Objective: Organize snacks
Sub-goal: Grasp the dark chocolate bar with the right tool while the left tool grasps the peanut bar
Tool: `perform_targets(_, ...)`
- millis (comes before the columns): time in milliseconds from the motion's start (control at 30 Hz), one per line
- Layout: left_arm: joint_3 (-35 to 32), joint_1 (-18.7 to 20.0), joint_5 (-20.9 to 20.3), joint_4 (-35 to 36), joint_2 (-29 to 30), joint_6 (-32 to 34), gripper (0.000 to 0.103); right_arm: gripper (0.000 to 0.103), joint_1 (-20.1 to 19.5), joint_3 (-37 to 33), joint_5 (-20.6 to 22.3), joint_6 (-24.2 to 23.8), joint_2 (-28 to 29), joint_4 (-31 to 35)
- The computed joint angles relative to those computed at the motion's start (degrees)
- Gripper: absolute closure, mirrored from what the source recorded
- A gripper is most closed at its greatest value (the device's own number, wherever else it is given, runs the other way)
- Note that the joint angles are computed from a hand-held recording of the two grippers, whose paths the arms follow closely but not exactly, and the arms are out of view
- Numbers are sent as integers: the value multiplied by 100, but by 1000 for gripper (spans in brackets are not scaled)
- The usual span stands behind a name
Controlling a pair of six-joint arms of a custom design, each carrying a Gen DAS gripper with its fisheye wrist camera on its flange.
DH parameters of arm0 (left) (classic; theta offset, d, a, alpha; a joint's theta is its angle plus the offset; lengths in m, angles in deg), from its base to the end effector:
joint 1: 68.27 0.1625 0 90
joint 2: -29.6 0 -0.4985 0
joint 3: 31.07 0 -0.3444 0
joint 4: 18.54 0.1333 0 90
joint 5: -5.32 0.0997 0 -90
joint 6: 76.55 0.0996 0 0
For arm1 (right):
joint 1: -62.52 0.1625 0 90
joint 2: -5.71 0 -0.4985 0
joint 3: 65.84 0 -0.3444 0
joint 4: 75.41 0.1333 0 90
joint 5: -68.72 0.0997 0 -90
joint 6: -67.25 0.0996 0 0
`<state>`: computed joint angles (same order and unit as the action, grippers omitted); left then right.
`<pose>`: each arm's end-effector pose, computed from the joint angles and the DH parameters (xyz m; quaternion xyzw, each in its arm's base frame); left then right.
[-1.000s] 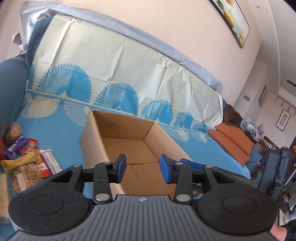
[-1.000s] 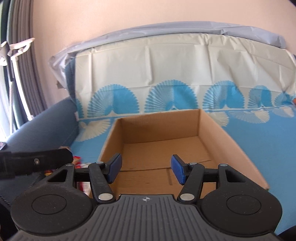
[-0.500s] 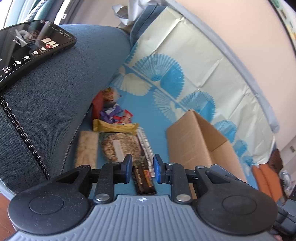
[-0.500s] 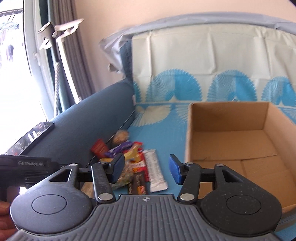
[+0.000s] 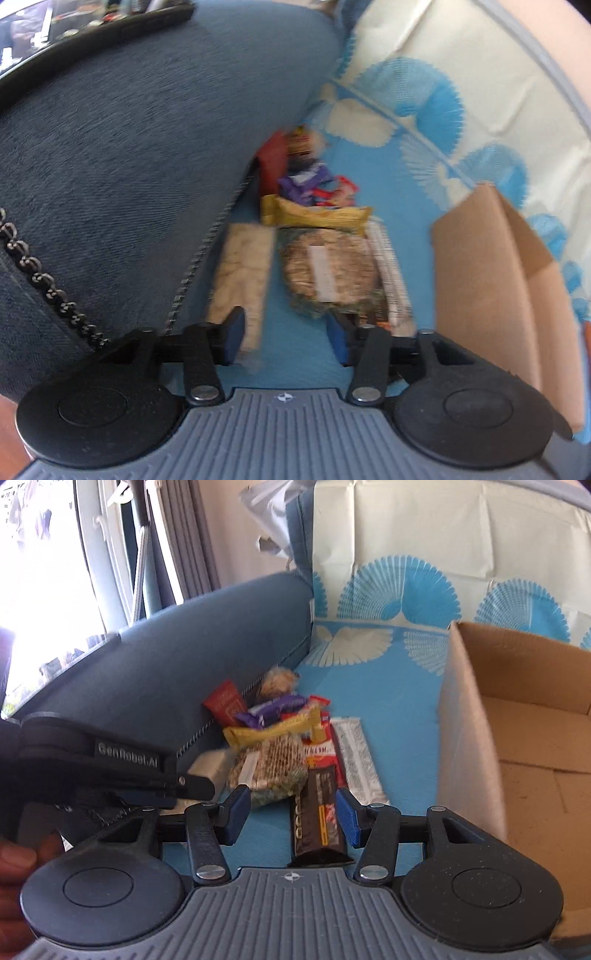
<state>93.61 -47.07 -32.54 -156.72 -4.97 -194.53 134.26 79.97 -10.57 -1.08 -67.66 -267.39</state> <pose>-0.3365 -0.3578 -0.0111 -0.2061 0.8282 -0.4287 0.2966 0.0246 -0.4099 0.2758 0.4290 -0.8622 0.2466 0.1084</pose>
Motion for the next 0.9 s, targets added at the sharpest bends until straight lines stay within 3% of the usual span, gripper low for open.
perform_targets(133,-418,174,-213,890,45,-174,47,48,47,-41,-313,-50,427,-393)
perform_targets(267,-749,335,-361,1492,88,-316,43,37,81,-183,-485,71,746,-537)
perform_targets(433,-1005,442,-411,1833,194,-226,30,37,184,-345,-826,229,1112,-668)
perform_targets(567,-1250,520,-479,2199,290,-261,26,36,225,-361,-984,183,1293,-861)
perform_targets(633,-1400,586,-508,2396,351,-259,24,39,214,-326,-981,18,1336,-942)
perform_targets(700,-1590,665,-587,2661,417,-233,24,56,199,-260,-983,-160,1349,-1078)
perform_targets(733,-1679,696,-651,2799,443,-221,24,59,196,-239,-991,-254,1347,-1124)
perform_targets(900,-2022,839,-884,3335,557,-201,27,61,164,-340,-972,-204,1056,-565)
